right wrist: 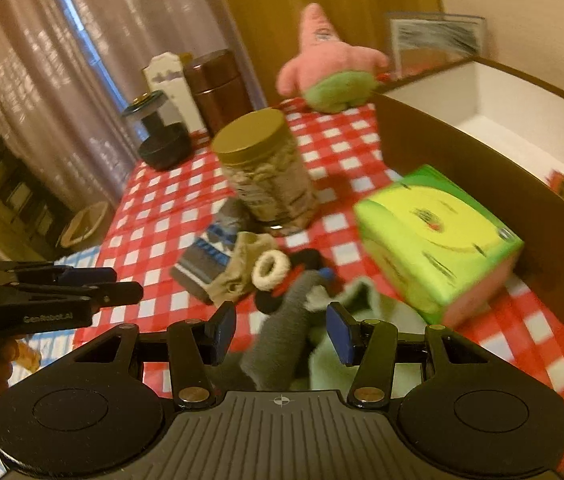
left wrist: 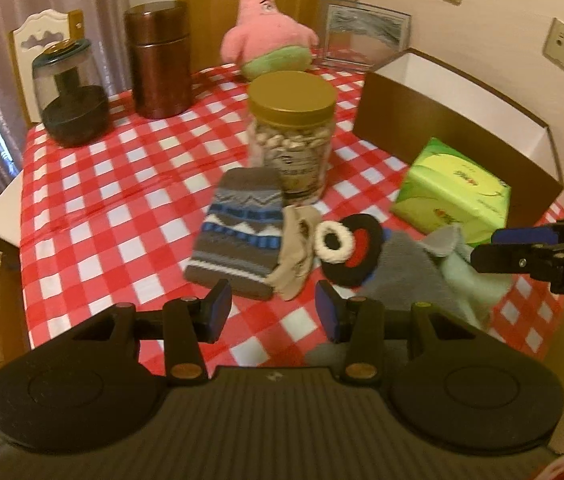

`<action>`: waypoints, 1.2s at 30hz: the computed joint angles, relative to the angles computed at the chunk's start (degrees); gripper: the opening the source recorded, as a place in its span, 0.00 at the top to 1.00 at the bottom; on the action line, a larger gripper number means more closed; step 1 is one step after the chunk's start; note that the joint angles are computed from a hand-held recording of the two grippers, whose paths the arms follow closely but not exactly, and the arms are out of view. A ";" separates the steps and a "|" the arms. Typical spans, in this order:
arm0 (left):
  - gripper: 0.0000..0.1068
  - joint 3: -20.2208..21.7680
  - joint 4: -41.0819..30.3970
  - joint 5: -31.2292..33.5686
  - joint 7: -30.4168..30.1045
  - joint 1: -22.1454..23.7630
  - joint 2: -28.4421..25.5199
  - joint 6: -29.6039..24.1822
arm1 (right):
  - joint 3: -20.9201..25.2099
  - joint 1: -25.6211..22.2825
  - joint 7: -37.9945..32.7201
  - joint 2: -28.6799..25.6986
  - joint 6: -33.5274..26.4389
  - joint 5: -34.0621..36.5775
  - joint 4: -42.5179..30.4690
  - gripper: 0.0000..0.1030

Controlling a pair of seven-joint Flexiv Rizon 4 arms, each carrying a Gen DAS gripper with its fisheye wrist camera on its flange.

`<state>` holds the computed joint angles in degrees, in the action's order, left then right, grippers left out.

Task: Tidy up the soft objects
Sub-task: 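Grasp the striped knit sock with the left gripper while the right gripper grasps the white hair tie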

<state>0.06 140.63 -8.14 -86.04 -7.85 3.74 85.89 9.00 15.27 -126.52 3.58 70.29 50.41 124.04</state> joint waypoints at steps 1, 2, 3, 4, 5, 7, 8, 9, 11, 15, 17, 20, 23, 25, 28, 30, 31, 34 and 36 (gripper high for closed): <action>0.60 0.16 0.05 -0.02 0.17 0.15 -0.37 0.55 | -0.01 0.27 -0.67 -0.71 0.07 0.12 -0.63 0.51; 0.60 0.28 0.06 -0.14 0.38 0.26 -0.72 1.03 | 0.23 0.59 -1.30 -1.55 0.40 0.17 -1.32 0.51; 0.60 0.44 0.06 -0.59 0.86 0.33 -1.08 1.34 | 0.56 0.76 -1.64 -2.31 0.80 0.09 -1.86 0.51; 0.60 0.47 0.00 -0.96 1.11 0.39 -1.52 1.68 | 0.98 0.93 -1.69 -3.19 1.34 -0.43 -2.40 0.51; 0.60 0.48 -0.08 -1.31 1.34 0.47 -1.94 1.97 | 1.42 0.97 -2.06 -3.93 1.91 -0.58 -2.82 0.51; 0.60 0.47 -0.45 -1.19 1.30 0.83 -2.76 2.15 | 2.26 0.87 -3.30 -5.65 2.82 -0.58 -3.97 0.51; 0.60 0.43 -0.64 -1.29 1.50 0.94 -3.30 2.44 | 2.69 0.77 -3.28 -6.45 3.14 -1.23 -4.42 0.51; 0.60 0.42 -0.82 -1.23 1.58 1.08 -3.75 2.61 | 3.18 0.64 -3.73 -7.43 3.48 -1.54 -5.06 0.51; 0.60 0.20 -1.10 -2.30 2.60 1.25 -4.89 3.26 | 4.13 0.14 -4.55 -9.09 4.05 -2.18 -6.08 0.51; 0.60 -0.79 -1.36 -5.78 5.69 1.72 -6.94 4.72 | 6.17 -0.97 -4.78 -12.80 5.52 -4.60 -7.92 0.51; 0.60 -2.42 -1.16 -9.46 8.70 2.48 -8.04 5.95 | 6.86 -1.18 -3.41 -14.75 6.11 -7.34 -8.57 0.51; 0.60 -3.69 -1.46 -11.84 10.67 3.36 -9.51 6.75 | 8.22 -1.87 -2.78 -17.60 6.74 -10.92 -9.53 0.51; 0.60 -5.69 -1.55 -14.11 12.80 4.99 -10.82 7.68 | 8.98 -2.14 -1.34 -20.33 7.79 -15.32 -10.14 0.51; 0.60 -6.92 -1.77 -15.05 13.87 6.13 -11.70 7.92 | 9.54 -2.52 -0.52 -22.05 8.20 -18.03 -10.72 0.51; 0.60 -9.28 -1.91 -16.33 15.64 8.28 -12.74 8.11 | 10.31 -2.91 1.00 -24.35 9.40 -22.12 -11.19 0.51; 0.60 -10.55 -1.98 -16.86 16.60 9.48 -13.38 8.37 | 9.22 -1.66 3.65 -25.60 10.89 -26.17 -10.71 0.51; 0.60 -11.49 -1.95 -17.23 17.15 10.34 -13.67 8.64 | 8.98 -1.38 4.69 -26.08 11.25 -27.74 -10.62 0.51; 0.60 -15.16 -1.69 -18.41 18.73 13.67 -14.34 9.37 | 9.86 -2.19 6.39 -27.50 11.03 -30.98 -10.92 0.51; 0.60 -16.64 -1.65 -18.40 19.03 15.18 -14.69 9.63 | 9.46 -1.83 8.02 -28.22 11.39 -33.78 -10.57 0.51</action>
<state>-16.58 138.98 -26.54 -67.01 7.33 -10.95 95.52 18.47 13.44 -118.50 -24.64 81.68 16.64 113.48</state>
